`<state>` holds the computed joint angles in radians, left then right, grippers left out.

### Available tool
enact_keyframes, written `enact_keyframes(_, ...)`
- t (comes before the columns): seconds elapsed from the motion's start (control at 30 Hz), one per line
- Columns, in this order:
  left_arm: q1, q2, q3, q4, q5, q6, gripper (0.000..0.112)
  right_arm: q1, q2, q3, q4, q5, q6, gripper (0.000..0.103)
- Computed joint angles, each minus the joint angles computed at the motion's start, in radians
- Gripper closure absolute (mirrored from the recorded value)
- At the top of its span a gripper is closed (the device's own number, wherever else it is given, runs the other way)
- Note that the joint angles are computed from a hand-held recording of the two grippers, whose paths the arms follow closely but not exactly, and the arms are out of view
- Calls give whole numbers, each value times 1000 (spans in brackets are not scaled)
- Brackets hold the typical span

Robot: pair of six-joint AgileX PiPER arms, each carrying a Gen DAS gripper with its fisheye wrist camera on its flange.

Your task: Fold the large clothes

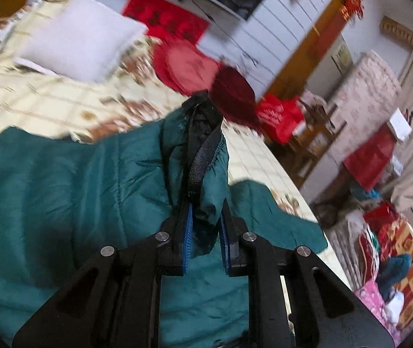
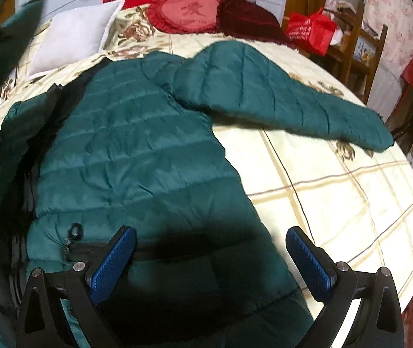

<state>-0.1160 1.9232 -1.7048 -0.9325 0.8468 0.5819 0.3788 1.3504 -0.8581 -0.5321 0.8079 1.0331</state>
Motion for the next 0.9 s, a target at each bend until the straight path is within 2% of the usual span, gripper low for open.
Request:
enact_keyframes(0.13,-92,39,-4,30,-29,-52,97,-37,-10,8,46,-21,-74,0)
enact_keyframes(0.27,-132,108,-69,155,-4,-162,93,-78,-11,11,118,-46,-151,0)
enact_keyframes(0.37,-122,112,-58,179,24,-177,74,-104,-17,15,167,-63,-193,0)
enact_keyframes(0.43,-99,87,-20,149,32,-151,53,-110,-21,17,180,-67,-199,0)
enact_keyframes(0.5,-76,60,31,100,30,-106,52,-112,-25,19,176,-72,-190,0)
enact_keyframes(0.6,-11,17,66,61,61,-39,52,-109,-30,20,149,-76,-151,0)
enact_keyframes(0.7,78,-22,103,72,37,33,52,-103,-59,30,105,-93,-89,0)
enact_keyframes(0.8,204,-23,105,81,16,80,52,-43,-108,33,-28,-103,63,0)
enact_keyframes(0.9,327,34,34,131,-4,24,52,44,-117,14,-215,-142,222,0)
